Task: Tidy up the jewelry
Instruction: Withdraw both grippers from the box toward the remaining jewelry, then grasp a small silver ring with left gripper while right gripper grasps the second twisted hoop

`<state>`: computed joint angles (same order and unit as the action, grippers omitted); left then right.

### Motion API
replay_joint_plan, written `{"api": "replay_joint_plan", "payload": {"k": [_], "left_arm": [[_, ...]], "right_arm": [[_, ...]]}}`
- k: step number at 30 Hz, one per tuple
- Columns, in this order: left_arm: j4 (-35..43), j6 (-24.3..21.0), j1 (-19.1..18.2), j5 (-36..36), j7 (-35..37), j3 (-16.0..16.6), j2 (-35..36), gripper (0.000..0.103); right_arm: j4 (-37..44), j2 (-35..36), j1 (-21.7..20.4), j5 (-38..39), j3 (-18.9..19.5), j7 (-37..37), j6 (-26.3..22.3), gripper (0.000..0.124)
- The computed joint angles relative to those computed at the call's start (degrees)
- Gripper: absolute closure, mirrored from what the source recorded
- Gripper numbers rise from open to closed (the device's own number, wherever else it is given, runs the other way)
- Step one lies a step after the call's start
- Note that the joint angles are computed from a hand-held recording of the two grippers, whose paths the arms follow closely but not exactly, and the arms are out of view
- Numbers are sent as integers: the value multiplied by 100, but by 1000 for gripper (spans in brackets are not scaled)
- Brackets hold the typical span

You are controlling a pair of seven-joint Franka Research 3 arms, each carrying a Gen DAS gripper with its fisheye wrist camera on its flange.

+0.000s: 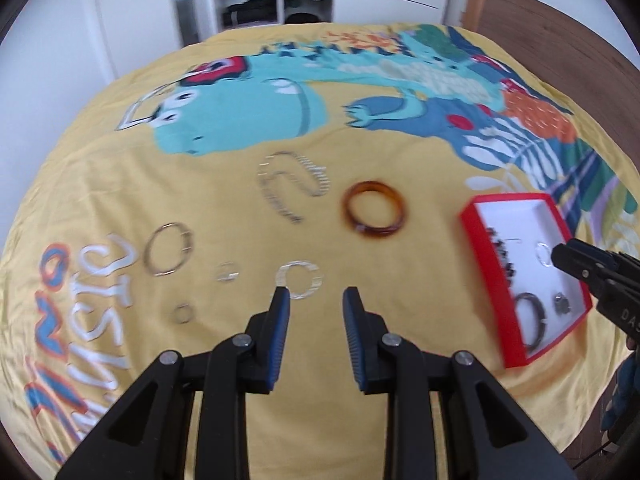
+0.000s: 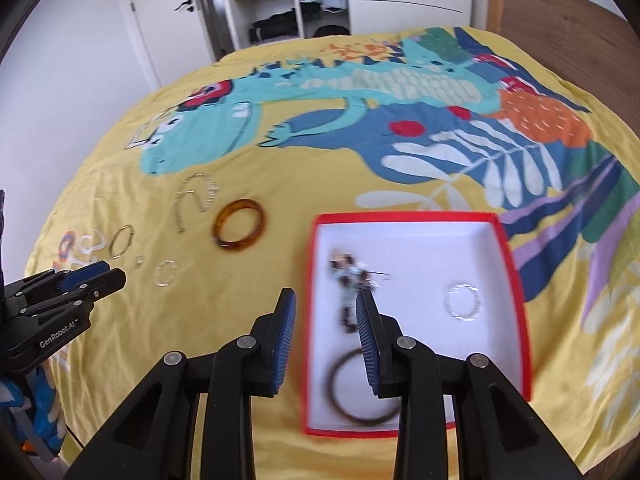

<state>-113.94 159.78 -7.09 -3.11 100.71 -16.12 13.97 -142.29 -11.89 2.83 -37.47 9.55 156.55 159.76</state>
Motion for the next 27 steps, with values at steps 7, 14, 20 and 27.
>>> {"api": "replay_joint_plan", "payload": {"k": [7,14,20,27], "left_arm": [[-209,206,362,13,-70,277,-84,71],[-44,237,852,-420,208,141,270,69],[205,62,1252,-1026,772,-207,628,58],[684,-134,1051,-797,557,-60,1158,58]], "right_arm": [[732,840,469,-166,-35,67,233,87],[1456,1724,1115,-9,-328,-266,413,79],[2156,2614,1558,212,-604,-734,563,70],[2823,3383,1899,847,-931,-1263,631,67]]}}
